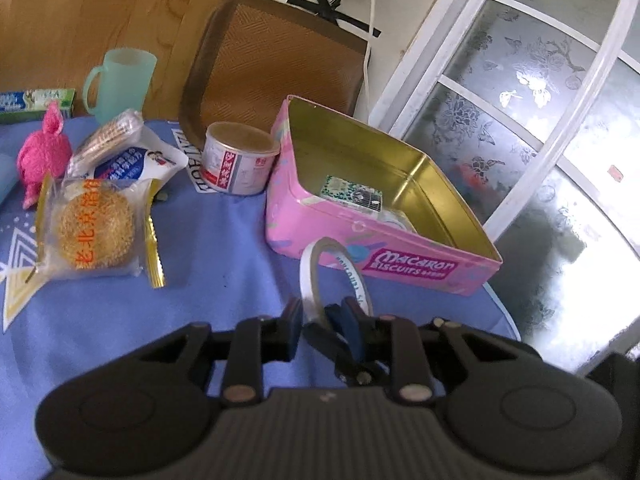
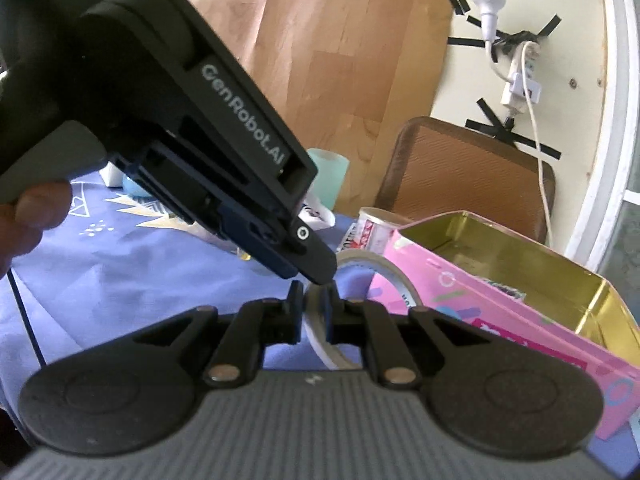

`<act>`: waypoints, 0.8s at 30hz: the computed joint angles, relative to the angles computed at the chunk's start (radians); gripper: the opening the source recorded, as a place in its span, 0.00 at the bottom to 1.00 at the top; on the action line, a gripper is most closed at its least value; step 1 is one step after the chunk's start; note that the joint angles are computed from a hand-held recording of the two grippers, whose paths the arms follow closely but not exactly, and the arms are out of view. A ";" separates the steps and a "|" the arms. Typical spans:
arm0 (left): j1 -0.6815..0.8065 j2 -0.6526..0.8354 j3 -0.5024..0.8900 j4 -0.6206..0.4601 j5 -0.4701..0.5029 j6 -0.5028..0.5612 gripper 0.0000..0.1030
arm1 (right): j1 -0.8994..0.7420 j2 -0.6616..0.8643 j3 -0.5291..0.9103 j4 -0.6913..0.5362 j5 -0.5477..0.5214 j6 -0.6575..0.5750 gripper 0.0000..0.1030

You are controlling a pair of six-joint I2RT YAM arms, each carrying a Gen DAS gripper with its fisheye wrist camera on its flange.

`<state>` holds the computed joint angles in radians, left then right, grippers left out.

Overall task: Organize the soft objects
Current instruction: 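Grasp the rim of the tape roll with the left gripper, then carry the tape roll into the pink tin and release it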

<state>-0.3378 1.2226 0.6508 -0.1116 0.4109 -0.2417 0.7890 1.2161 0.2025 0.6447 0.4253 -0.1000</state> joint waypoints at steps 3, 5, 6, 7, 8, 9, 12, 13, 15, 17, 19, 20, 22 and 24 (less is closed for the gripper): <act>0.011 0.014 0.007 0.003 0.020 -0.016 0.21 | 0.027 0.029 -0.022 0.064 0.031 -0.026 0.12; 0.014 0.010 0.010 0.007 0.030 -0.023 0.22 | 0.064 0.056 -0.036 0.127 0.088 -0.061 0.12; 0.017 0.004 0.011 0.006 0.036 -0.023 0.22 | 0.086 0.070 -0.042 0.161 0.126 -0.082 0.12; 0.017 -0.003 0.013 0.007 0.041 -0.024 0.22 | 0.098 0.074 -0.046 0.183 0.149 -0.099 0.12; 0.018 -0.010 0.017 0.008 0.049 -0.025 0.22 | 0.105 0.078 -0.051 0.212 0.166 -0.119 0.12; 0.017 -0.014 0.024 0.010 0.055 -0.026 0.22 | 0.109 0.077 -0.056 0.236 0.183 -0.139 0.12; 0.001 -0.005 0.073 0.016 0.067 -0.026 0.22 | 0.116 0.073 -0.064 0.315 0.234 -0.217 0.12; -0.010 0.009 0.099 0.014 0.061 -0.025 0.22 | 0.101 0.077 -0.064 0.348 0.239 -0.257 0.12; -0.045 0.054 0.163 0.019 0.037 -0.020 0.21 | 0.052 0.087 -0.058 0.400 0.234 -0.324 0.12; -0.089 0.121 0.228 0.052 -0.003 -0.009 0.22 | -0.025 0.101 -0.044 0.435 0.205 -0.364 0.12; -0.132 0.200 0.286 0.092 -0.059 -0.018 0.25 | -0.126 0.158 -0.012 0.479 0.167 -0.395 0.12; -0.153 0.238 0.316 0.097 -0.100 -0.023 0.26 | -0.189 0.223 0.018 0.510 0.158 -0.414 0.13; -0.177 0.285 0.344 0.096 -0.167 -0.037 0.26 | -0.268 0.287 0.084 0.439 0.182 -0.408 0.15; -0.166 0.282 0.311 0.118 -0.143 -0.054 0.26 | -0.324 0.273 0.093 0.380 0.188 -0.341 0.15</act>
<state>-0.5041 1.5045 0.9617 0.0060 0.2678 -0.2956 0.4647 1.4893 0.2955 1.0244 0.6135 -0.4414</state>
